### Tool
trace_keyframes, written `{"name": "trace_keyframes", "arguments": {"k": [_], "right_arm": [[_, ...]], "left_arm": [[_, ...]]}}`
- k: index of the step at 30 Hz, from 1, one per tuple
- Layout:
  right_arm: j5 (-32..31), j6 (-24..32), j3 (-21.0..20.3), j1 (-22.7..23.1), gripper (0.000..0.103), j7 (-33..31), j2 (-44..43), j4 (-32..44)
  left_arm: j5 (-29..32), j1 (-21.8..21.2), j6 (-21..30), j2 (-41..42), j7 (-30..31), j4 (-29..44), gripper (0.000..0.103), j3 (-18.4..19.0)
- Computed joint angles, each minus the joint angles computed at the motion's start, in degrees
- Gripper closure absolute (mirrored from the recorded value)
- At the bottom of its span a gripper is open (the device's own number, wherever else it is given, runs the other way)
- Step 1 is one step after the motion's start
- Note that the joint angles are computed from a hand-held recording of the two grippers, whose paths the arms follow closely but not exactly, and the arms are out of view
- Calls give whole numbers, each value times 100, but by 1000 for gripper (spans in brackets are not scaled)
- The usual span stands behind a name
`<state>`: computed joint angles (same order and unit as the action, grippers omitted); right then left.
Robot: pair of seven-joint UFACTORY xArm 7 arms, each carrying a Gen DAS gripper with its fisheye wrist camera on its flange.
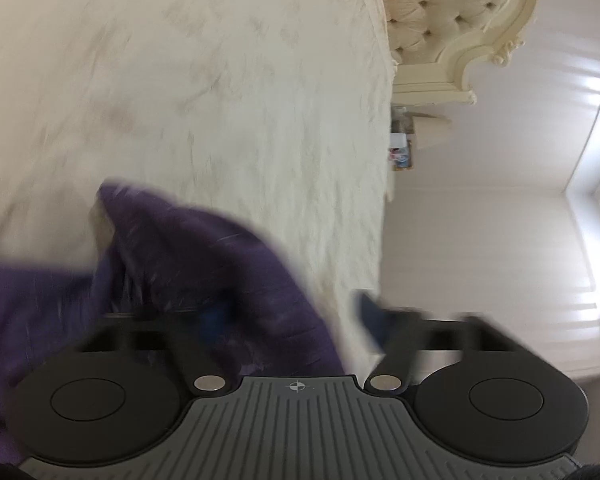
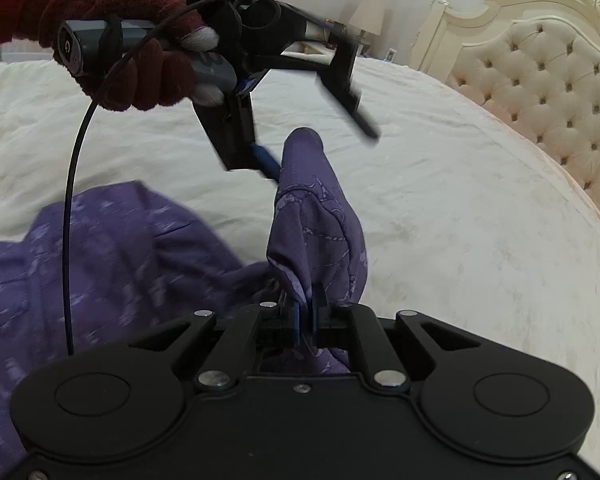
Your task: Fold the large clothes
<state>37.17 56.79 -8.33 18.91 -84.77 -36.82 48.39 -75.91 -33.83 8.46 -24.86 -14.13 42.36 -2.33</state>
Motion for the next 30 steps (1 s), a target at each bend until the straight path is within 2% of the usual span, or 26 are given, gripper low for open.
{"name": "trace_keyframes", "arguments": {"k": [1, 2, 3, 5, 10, 13, 15, 16, 17, 18, 19, 21, 24, 27, 29, 30], "right_arm": [[-63, 109, -16, -42, 89, 7, -172, -84], [-132, 192, -38, -71, 89, -4, -293, -134], [-222, 297, -64, -105, 89, -36, -473, -218], [-404, 479, -139, -155, 88, -136, -753, -347], [-958, 1043, -219, -346, 83, -203, -1587, -888], [-1213, 1280, -170, -514, 78, -9, -2028, -1267], [-1275, 1342, -110, -643, 77, 308, -2214, -1470], [-1319, 1376, -76, -714, 72, 491, -2301, -1555], [-1363, 1414, -42, -780, 71, 706, -2305, -1595], [-1402, 1450, -32, -861, 66, 926, -2335, -1651], [-1448, 1500, 15, -970, 56, 1241, -2290, -1658], [-1548, 1686, 5, -1179, 46, 1841, -2192, -1627], [-1462, 1850, -105, -1445, 44, 2787, -1907, -1436], [-1217, 1762, -159, -1588, 35, 3641, -1611, -1238], [-930, 1569, -164, -1599, 35, 4169, -1440, -1203], [-837, 1474, -150, -1588, 32, 4380, -1365, -1197]], "left_arm": [[-149, -27, -218, -152, -20, -129, 67, -166], [-59, 185, -277, -329, -191, -276, 68, -503], [272, 468, -229, -540, -491, -427, 69, -894], [1290, 466, -221, -968, -1379, -776, 69, -1153], [2517, 1234, 674, -2349, -3257, -1519, 70, -2435], [3079, 1370, 1258, -2957, -4039, -1768, 71, -2962], [3349, 1336, 1526, -3103, -4388, -1859, 71, -3180], [3497, 1334, 1667, -3129, -4543, -1879, 71, -3281], [3663, 1343, 1838, -3155, -4671, -1875, 71, -3337], [3811, 1325, 1962, -3119, -4744, -1886, 72, -3381], [3952, 1291, 2082, -3083, -4781, -1881, 73, -3373], [4243, 1229, 2364, -2914, -4779, -1825, 73, -3283], [4607, 1026, 2550, -2616, -4547, -1763, 73, -3006], [5073, 982, 2641, -2565, -4426, -1643, 71, -2772], [5514, 1118, 2691, -2703, -4462, -1546, 63, -2721], [5724, 1199, 2682, -2733, -4467, -1497, 50, -2686]]}}
